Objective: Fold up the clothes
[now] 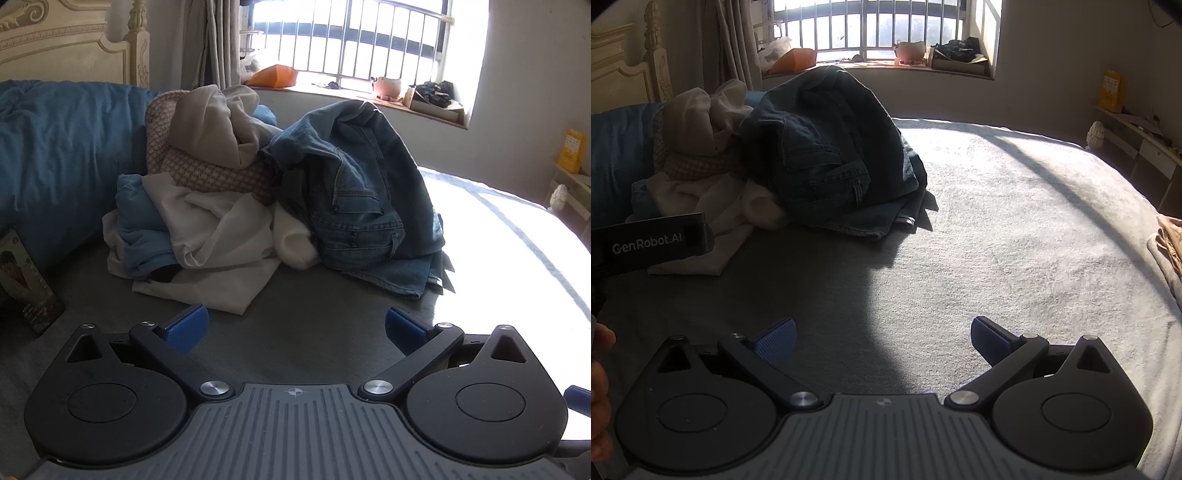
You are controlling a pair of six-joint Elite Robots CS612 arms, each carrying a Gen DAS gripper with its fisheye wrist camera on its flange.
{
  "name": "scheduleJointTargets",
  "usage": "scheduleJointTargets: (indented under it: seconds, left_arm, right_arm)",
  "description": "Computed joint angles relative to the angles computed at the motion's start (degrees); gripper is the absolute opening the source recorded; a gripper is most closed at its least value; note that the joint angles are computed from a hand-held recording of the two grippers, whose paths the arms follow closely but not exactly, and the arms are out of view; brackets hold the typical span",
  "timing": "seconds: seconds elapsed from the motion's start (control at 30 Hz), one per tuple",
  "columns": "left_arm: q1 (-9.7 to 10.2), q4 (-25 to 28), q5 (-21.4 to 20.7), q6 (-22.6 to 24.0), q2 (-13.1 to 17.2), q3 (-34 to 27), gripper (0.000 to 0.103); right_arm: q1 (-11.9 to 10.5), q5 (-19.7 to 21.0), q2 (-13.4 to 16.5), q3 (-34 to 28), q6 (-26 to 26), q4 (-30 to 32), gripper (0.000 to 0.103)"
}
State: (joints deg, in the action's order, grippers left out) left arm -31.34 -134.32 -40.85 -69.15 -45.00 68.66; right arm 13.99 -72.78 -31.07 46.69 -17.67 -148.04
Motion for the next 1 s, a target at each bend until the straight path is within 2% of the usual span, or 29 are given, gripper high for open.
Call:
scheduleJointTargets:
  seconds: [0.3, 1.0]
  left_arm:
    - [0.23, 3.6, -0.9, -1.8, -0.1, -0.4, 0.103]
    - [0.25, 2.9, -1.6, -0.6, 0.1, -0.2, 0.103]
  right_arm:
    - [0.0, 0.0, -0.1, 0.1, -0.3, 0.0, 0.103]
    - [0.2, -0.3, 0.0, -0.1, -0.1, 0.7, 0.103]
